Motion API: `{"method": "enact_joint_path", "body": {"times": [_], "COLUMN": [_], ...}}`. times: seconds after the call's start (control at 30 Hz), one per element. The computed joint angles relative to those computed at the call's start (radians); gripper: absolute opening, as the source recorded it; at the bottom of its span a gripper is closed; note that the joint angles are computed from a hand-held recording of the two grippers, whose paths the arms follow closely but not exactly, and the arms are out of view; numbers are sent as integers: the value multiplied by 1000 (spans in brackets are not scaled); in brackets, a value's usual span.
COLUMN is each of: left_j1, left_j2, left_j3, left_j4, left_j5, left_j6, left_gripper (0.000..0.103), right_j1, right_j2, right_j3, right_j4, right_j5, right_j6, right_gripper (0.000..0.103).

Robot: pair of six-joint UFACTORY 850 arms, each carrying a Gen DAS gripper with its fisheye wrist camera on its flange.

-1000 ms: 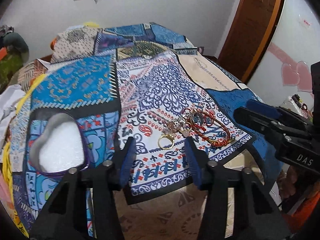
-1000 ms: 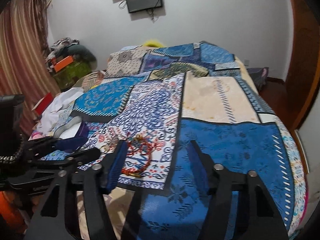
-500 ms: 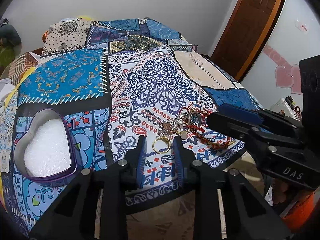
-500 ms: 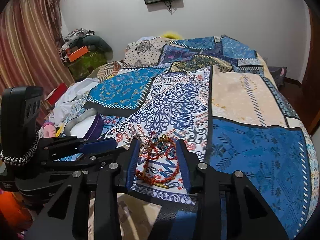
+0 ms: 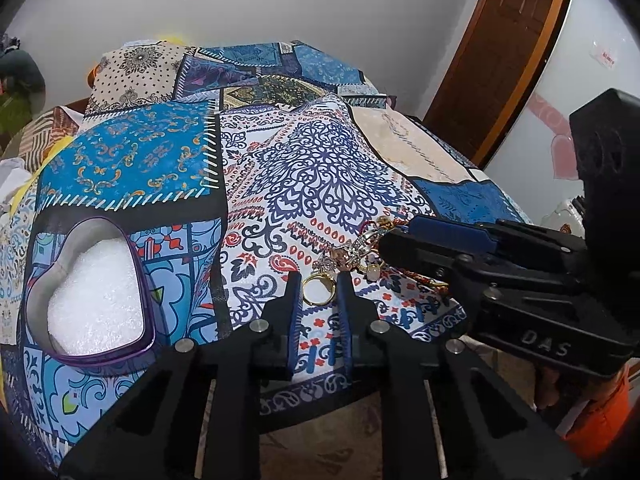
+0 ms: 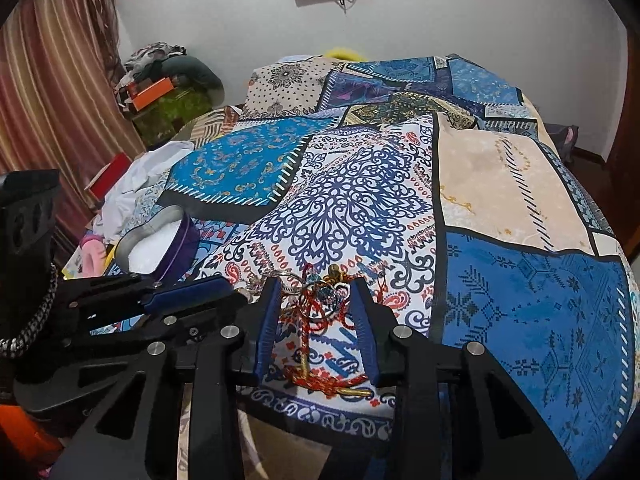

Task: Organize jewelry
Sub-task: 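Grasp the gold ring with the left tool while the right tool grasps a silver ring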

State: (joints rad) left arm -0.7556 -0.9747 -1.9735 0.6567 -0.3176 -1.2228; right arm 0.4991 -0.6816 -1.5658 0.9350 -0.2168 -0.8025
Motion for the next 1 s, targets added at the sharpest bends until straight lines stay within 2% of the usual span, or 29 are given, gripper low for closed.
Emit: {"method": "enact_joint_path", "body": {"times": [0.03, 0.27, 0.47, 0.57, 0.67, 0.73, 0.8, 1.0], "left_j1": [1, -1, -12, -24, -29, -27, -26, -5], "left_j2": [7, 19, 39, 42, 40, 30, 19, -19], "left_j3": [11, 24, 42, 38, 30, 14, -5, -54], "left_j4": [-2, -23, 2, 50, 70, 57, 67, -52], "left_j5": [13, 5, -2, -38, -64, -86, -114, -110], "left_j6": [-2, 15, 21, -1, -16, -10, -24, 78], "left_gripper": [1, 1, 1, 2, 9, 22, 29, 31], "right_j1": [1, 4, 1, -2, -6, -8, -8, -12], "right_j2": [-2, 0, 36, 54, 67, 74, 82, 86], "right_j3": [-4, 1, 47, 65, 78, 85, 94, 104], "right_j4": [-25, -55, 96, 191, 285, 333, 379, 442], "right_j5": [0, 14, 41, 51, 55, 59, 61, 56], "right_j6": [22, 47, -93, -180, -268, -316, -361, -416], "right_gripper": [22, 20, 20, 20, 20, 20, 20, 20]}}
